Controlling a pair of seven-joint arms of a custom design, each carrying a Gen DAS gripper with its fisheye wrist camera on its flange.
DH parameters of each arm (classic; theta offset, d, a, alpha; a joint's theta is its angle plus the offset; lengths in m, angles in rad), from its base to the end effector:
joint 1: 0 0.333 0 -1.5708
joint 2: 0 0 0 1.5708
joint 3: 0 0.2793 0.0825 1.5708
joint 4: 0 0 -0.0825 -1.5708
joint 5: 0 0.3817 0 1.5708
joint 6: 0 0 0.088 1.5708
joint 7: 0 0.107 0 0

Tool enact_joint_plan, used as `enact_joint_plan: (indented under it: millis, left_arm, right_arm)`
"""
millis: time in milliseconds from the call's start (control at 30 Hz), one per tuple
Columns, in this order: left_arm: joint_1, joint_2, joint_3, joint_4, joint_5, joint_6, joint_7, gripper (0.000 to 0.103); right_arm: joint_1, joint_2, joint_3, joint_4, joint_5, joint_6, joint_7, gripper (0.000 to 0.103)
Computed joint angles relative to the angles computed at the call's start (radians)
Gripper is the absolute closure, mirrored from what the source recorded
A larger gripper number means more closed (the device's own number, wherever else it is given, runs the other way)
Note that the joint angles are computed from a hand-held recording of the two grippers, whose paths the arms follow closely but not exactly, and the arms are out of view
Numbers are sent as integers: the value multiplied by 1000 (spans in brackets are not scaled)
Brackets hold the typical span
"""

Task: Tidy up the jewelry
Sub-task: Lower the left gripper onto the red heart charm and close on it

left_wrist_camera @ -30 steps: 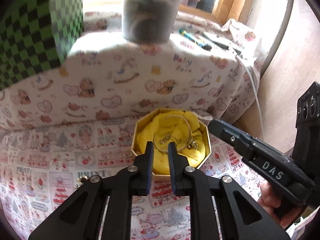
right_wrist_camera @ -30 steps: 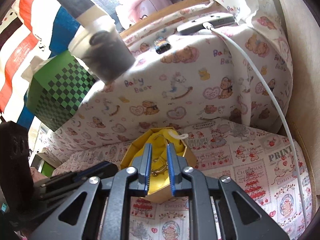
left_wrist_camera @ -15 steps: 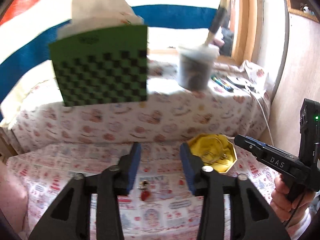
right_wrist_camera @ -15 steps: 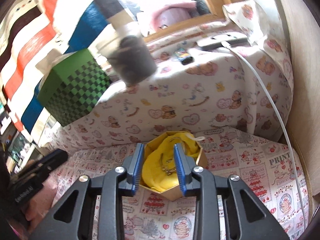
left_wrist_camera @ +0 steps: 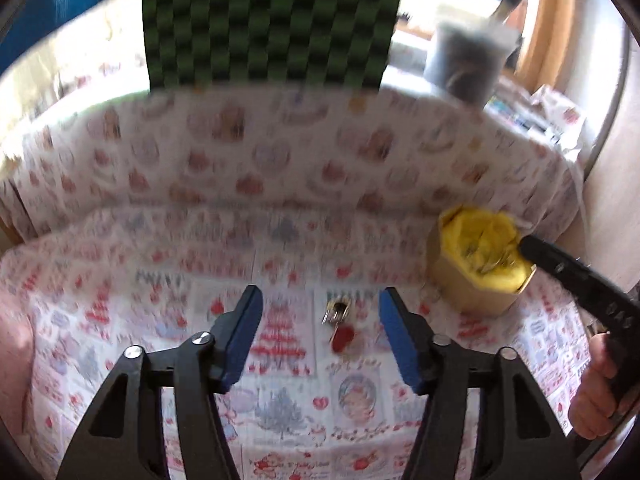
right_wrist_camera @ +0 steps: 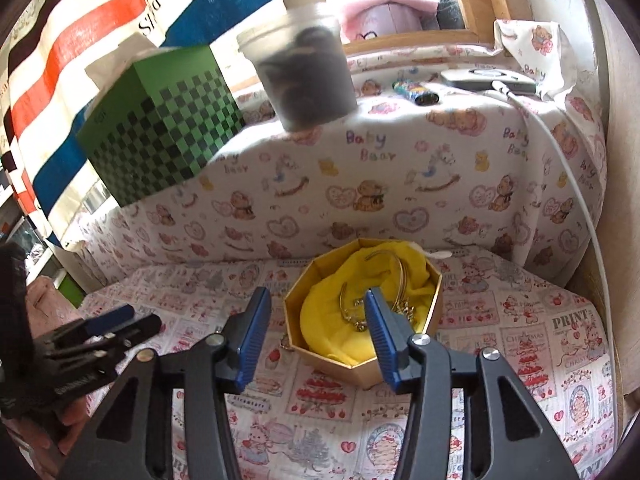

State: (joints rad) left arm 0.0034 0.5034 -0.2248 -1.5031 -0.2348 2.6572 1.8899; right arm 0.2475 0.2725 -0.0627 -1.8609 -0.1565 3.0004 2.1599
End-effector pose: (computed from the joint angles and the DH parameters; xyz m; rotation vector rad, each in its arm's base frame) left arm 0.7110 -0.1230 0.4255 -1.5960 2.1759 -0.8970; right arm 0.6455 0.1355 0.4432 -1.4303 1.8402 -0.5349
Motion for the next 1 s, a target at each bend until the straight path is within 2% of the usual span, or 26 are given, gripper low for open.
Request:
enact_joint_plan:
  millis: [133,200,233,300,333,500,667,767,833,1000]
  left_arm:
    - [12,63,-10,99,-21,-162,-7,56]
    - [13,82,-11,124,-29,-206,-4,65]
    - [11,85,-11,129,-30,-219,-4,66]
    - [4,98,-7,143,-26,-239,-6,81]
    - [1,103,-6,150,-24,-248,-3,84]
    - [-13,128,4,183,-10,-279,-21,87]
    - [-19,145,7,195,8,-268,-25,87]
    - [-30,152,9,200,24,-264,-28,97]
    - [-14,136,-1,182,4,-259,-21,97]
    - [37,36,-37,54,-94,-112,51,98]
  right_arm:
    - [20,13,-16,11,-26,-18,17,56]
    - [22,18,-16,16,-35,-28,20,56]
    - [24,22,-15,20,-39,-34,21,56]
    - [27,25,-17,24,-48,-40,26,56]
    - [26,27,-14,26,-48,-44,25,56]
    - [22,32,-8,32,-47,-51,21,56]
    - [20,31,-4,31,-46,-53,15,56]
    - [23,36,-6,38,-51,-59,15,56]
    - [25,36,-8,38,-55,-61,18,56]
    - [11,32,9,32,-33,-51,-2,56]
